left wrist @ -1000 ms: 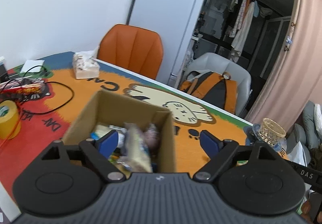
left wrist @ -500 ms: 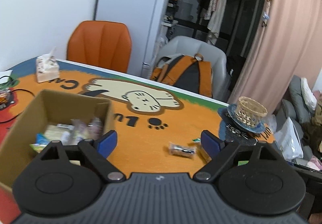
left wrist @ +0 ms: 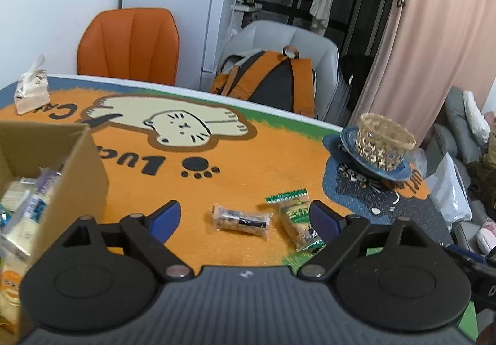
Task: Organize snacks
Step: 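Move both tools back from the box to the last snacks on the table, then grasp the clear snack stick with the left tool while the right tool grasps the green milk biscuit packet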
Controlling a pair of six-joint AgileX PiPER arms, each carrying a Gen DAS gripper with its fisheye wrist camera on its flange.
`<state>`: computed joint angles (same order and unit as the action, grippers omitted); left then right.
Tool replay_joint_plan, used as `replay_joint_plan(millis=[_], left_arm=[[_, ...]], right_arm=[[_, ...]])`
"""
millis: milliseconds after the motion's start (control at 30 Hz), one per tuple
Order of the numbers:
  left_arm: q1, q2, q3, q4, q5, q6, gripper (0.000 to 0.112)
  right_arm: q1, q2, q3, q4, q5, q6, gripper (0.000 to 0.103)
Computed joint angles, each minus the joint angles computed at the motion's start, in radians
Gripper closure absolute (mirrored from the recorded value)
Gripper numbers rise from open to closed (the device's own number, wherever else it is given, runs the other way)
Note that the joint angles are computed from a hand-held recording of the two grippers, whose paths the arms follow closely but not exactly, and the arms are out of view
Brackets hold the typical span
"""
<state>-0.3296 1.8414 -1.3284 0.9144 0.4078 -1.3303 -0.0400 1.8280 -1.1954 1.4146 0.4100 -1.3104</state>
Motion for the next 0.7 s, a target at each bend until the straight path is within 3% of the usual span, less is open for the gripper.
replay_joint_plan(millis=[133, 333, 700], left_arm=[[-0.009, 0.049, -0.051, -0.007, 0.036, 0.004, 0.023], [0.003, 0.099, -0.099, -0.016, 0.046, 0.003, 0.023], [0.037, 0.241, -0.221, -0.179, 0.041, 0.159, 0.025]], right_arm=[[-0.006, 0.04, -0.04, 0.019, 0.024, -0.013, 0.03], [0.021, 0.111, -0.136, -0.068, 0.038, 0.075, 0.031], [0.07, 0.202, -0.26, -0.222, 0.026, 0.244, 0.031]])
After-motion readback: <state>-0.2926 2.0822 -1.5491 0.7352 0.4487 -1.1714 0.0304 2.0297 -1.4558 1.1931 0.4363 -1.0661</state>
